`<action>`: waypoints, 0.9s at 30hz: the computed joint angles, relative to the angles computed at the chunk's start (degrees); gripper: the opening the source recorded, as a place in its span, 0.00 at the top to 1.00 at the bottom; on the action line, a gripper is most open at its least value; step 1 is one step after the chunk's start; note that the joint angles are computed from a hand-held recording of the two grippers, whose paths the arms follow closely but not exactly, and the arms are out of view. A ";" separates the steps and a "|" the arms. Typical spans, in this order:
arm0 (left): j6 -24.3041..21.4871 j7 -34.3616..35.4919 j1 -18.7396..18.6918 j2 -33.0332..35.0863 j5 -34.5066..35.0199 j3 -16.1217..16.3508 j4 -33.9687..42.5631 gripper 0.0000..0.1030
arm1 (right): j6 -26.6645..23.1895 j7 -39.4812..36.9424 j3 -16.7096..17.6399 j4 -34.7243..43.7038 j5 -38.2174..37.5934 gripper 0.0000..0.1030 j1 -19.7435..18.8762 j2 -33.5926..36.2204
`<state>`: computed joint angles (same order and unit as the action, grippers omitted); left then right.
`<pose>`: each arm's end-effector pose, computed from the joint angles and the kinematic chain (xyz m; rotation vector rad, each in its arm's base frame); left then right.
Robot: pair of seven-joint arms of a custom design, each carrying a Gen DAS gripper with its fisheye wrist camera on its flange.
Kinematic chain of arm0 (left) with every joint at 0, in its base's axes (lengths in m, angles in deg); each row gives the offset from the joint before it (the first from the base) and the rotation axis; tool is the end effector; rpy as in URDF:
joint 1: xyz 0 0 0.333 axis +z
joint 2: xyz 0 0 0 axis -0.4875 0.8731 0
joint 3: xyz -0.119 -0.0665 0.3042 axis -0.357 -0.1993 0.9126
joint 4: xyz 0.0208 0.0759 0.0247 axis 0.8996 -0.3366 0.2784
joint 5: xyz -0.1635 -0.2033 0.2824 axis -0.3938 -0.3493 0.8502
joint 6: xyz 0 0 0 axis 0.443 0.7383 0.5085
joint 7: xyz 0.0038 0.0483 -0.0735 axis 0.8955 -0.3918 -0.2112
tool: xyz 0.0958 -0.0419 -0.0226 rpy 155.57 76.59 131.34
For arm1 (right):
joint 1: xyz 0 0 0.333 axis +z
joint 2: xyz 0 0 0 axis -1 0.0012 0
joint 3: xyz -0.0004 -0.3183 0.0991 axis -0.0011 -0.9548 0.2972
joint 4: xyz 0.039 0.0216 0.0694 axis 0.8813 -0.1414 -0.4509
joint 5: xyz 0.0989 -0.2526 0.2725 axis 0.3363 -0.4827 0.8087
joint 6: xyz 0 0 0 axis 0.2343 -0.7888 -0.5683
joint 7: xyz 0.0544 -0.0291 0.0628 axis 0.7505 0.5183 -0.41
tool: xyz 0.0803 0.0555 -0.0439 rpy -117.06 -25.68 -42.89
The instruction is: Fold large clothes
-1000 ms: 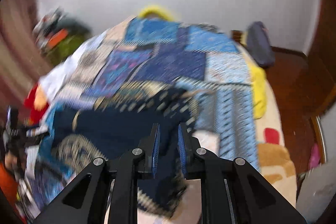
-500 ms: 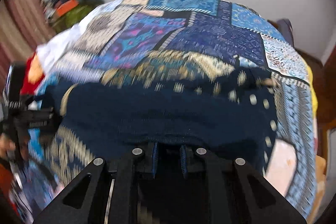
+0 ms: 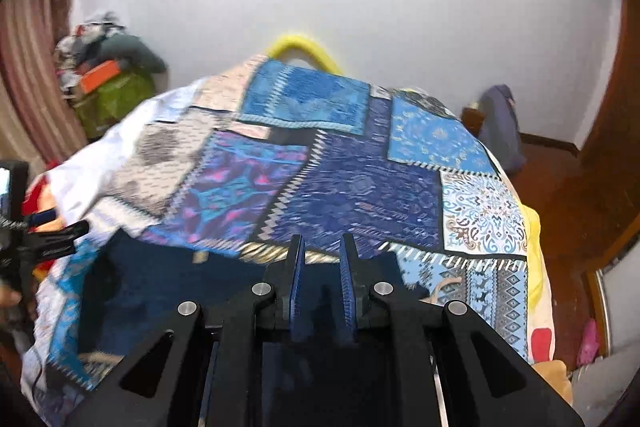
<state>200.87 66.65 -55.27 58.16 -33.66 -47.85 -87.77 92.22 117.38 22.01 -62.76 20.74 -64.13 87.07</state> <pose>0.6612 -0.3677 0.4349 -1.7533 1.8476 -0.4273 0.6045 0.2534 0.4703 -1.7343 1.7581 -0.6486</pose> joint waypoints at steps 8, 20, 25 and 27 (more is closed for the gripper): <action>12.79 4.38 3.62 -10.90 -6.84 -6.34 -18.01 0.09 | 3.82 -7.83 7.84 -11.40 7.06 0.88 -0.88 -7.90; 18.61 10.47 3.30 -7.70 -19.43 -10.32 -24.02 0.09 | -3.91 -16.70 8.31 -7.26 13.97 0.88 7.00 1.67; 15.56 10.83 0.72 -3.01 -18.54 -7.83 -19.99 0.00 | -2.64 -20.02 7.31 -8.85 15.05 0.88 6.99 2.38; 17.79 10.40 1.18 -3.21 -18.43 -7.71 -21.15 0.00 | -1.97 -20.85 6.92 -10.24 15.26 0.88 7.00 1.43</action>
<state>218.67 77.05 -54.08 54.95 -52.09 -55.55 -108.93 90.25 96.54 28.93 -73.01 36.00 -57.13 88.50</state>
